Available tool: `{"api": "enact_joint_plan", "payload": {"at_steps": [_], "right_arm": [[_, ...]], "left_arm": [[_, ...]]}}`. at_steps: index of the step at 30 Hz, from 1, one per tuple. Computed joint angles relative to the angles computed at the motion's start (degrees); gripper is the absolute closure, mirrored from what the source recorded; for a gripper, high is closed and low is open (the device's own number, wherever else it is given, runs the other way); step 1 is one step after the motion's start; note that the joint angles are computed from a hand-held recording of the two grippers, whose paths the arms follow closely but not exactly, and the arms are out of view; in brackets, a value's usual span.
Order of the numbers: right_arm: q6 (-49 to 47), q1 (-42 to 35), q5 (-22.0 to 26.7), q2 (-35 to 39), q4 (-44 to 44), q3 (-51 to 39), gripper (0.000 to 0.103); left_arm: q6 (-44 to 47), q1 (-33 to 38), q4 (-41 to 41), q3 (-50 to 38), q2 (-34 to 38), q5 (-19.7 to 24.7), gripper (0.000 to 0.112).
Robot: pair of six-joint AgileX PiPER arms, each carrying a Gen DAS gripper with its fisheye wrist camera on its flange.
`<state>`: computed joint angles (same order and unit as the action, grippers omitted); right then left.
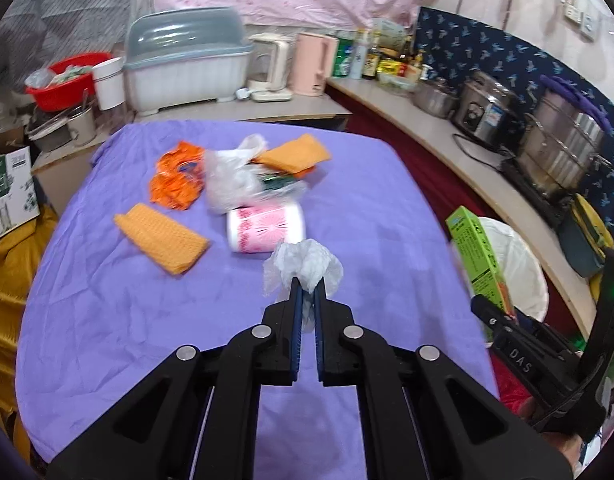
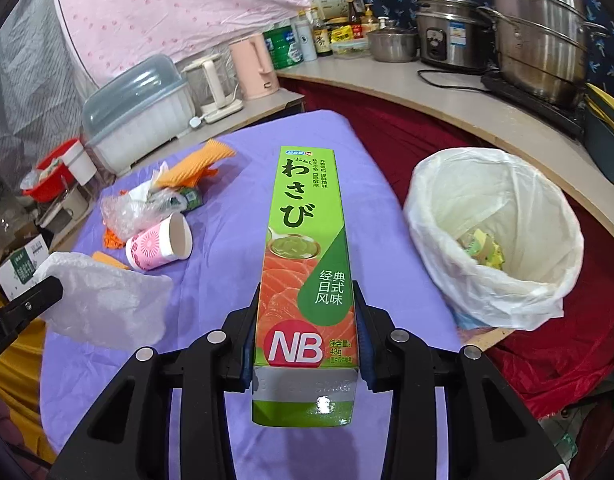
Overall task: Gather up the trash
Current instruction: 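Carry tissue and wasabi box over the bin and open both grippers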
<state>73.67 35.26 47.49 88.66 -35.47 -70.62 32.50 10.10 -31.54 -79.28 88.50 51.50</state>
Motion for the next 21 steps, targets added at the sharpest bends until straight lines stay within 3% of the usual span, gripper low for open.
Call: {"api": "enact_joint_plan", "payload": {"at_steps": [4,10,21], "right_arm": [[2.36,-0.46,1.09,-5.48,-1.87,4.20,0.066],[3.56,-3.88,1.98,-13.52,-2.94,10.63,0.066],[-3.62,-17.41,-0.54,-23.12,1.60,18.66,0.066]], "left_arm": [[-1.63,-4.48,-0.22,-0.35,-2.35,0.71,0.107],[-8.47,-15.00,5.05,-1.69,-3.38,-2.19,0.107],[-22.46,-33.75,17.87,-9.21,3.24,-6.12,0.107]]}}
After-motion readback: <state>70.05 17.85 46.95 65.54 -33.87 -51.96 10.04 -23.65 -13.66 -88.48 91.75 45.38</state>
